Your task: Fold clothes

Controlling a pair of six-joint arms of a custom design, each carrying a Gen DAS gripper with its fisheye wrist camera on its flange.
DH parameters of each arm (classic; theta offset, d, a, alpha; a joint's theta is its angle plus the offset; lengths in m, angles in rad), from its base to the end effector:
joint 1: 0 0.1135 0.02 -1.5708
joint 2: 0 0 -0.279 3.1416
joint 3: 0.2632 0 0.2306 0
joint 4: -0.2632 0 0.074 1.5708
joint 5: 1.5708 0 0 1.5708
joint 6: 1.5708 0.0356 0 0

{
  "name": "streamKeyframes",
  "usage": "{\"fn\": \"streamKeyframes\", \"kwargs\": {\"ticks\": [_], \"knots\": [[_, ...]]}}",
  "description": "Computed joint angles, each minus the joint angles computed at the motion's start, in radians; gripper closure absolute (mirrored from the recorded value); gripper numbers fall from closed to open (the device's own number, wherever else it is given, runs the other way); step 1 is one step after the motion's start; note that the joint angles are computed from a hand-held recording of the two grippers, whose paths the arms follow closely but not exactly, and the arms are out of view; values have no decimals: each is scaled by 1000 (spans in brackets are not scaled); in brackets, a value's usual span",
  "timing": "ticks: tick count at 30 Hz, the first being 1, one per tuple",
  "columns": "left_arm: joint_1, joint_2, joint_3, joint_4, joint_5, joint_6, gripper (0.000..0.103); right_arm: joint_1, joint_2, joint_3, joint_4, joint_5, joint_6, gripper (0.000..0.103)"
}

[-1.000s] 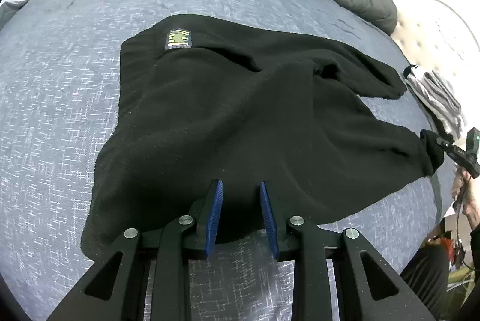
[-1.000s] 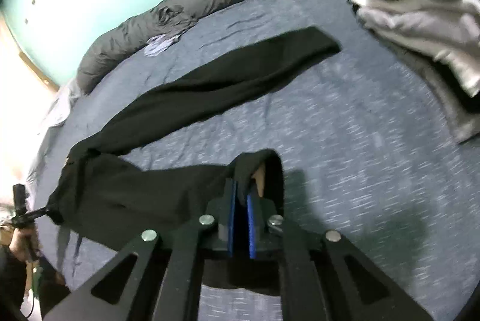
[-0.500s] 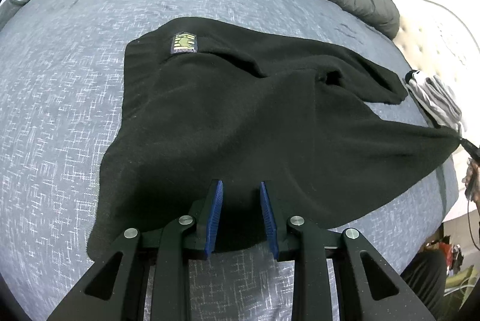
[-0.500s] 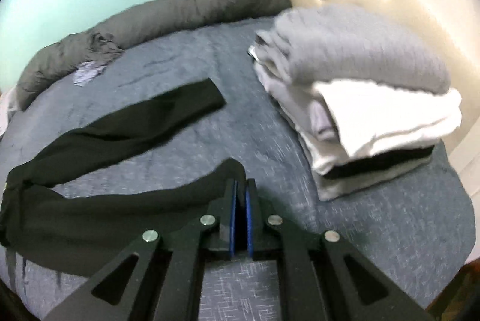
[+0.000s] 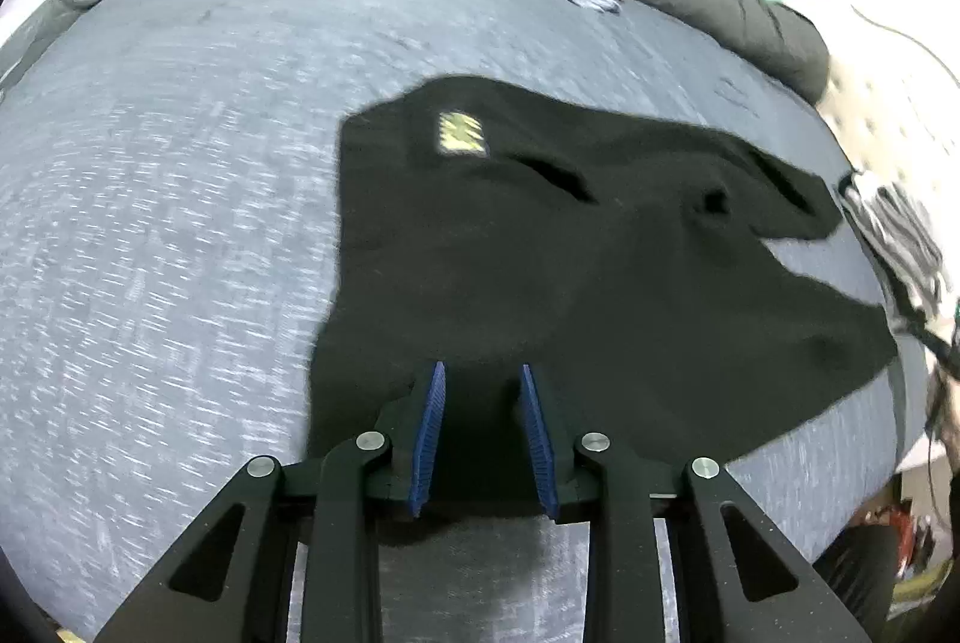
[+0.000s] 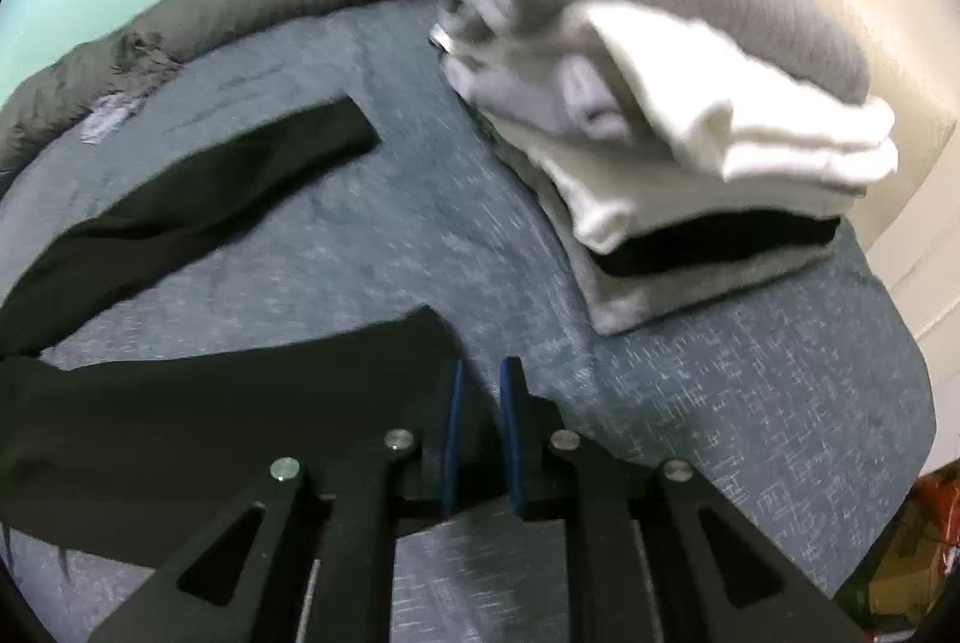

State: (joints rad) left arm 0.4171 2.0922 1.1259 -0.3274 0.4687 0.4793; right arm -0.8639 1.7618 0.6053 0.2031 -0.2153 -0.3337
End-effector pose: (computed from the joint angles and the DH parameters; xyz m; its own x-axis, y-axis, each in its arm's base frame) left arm 0.3391 0.1327 0.1046 -0.8949 0.0535 -0.4431 0.1851 0.9479 -0.2594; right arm 0.1880 -0.2083 0.1191 -0.7174 0.3472 -0.6040 0.4525 0.8914 -0.0250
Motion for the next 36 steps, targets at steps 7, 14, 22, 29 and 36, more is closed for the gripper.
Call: {"fn": "streamKeyframes", "kwargs": {"ticks": [7, 14, 22, 29, 36], "knots": [[-6, 93, 200, -65, 1, -98, 65, 254, -101, -103, 37, -148, 226, 67], [-55, 243, 455, -123, -55, -193, 61, 640, 88, -117, 304, -172, 529, 62], [-95, 484, 825, -277, -74, -261, 50, 872, 364, -94, 661, -188, 738, 60], [-103, 636, 1064, -392, -29, -310, 47, 914, 485, -47, 770, -199, 758, 60], [-140, 590, 949, -314, -4, -326, 56, 903, 492, -35, 798, -216, 758, 60]]}}
